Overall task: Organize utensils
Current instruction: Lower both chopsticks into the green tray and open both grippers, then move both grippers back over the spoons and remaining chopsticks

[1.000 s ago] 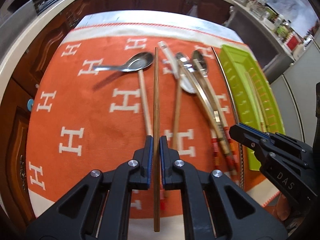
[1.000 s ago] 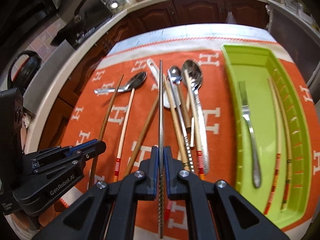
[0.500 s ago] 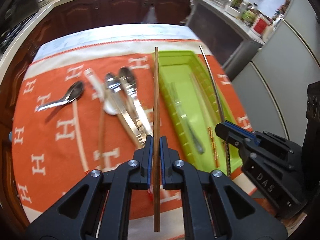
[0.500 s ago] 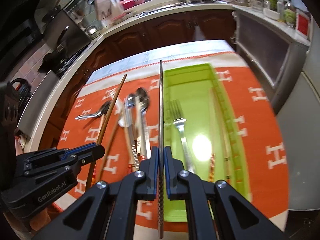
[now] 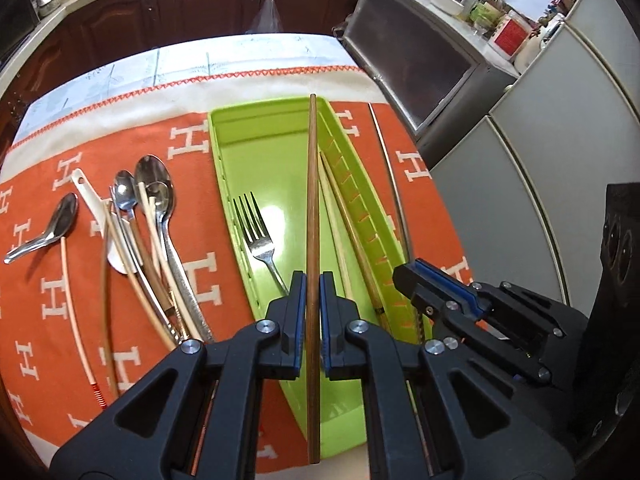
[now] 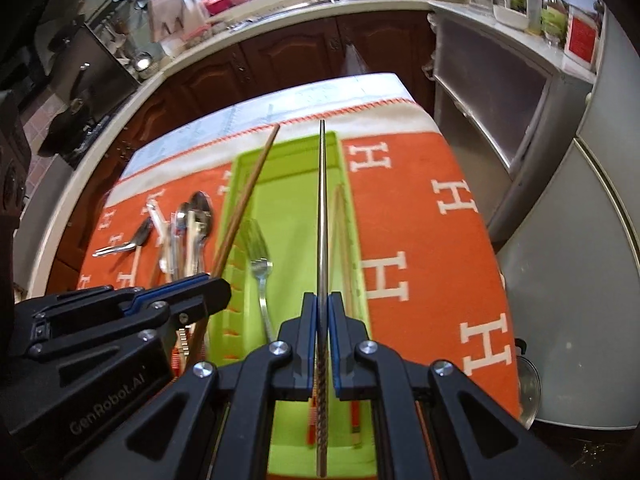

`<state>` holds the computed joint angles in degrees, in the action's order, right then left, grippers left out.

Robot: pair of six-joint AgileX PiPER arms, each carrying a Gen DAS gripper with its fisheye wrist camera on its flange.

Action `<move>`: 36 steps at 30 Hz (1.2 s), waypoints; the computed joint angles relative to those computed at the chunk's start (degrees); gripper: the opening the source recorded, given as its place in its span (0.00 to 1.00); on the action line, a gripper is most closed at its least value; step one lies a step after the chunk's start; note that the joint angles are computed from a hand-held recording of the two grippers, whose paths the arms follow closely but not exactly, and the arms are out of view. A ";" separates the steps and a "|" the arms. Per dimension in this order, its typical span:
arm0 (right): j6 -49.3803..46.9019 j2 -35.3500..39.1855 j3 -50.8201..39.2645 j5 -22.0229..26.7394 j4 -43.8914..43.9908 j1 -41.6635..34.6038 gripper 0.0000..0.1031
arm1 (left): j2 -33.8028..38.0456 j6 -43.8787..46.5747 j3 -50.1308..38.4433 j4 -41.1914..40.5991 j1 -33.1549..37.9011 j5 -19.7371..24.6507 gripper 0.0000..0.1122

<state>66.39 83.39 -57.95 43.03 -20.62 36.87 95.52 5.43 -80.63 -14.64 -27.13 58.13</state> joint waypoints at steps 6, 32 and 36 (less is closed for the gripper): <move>-3.17 0.39 2.07 -3.34 4.23 -2.77 0.07 | 0.81 0.21 1.09 3.02 -1.72 -2.44 0.06; 7.56 -3.91 1.26 -0.42 -3.04 6.22 0.08 | -17.53 2.11 12.32 10.36 -0.07 -6.21 0.38; 8.16 -3.81 0.27 0.41 -3.49 7.57 0.07 | -19.95 3.43 13.39 10.43 1.87 -5.90 0.39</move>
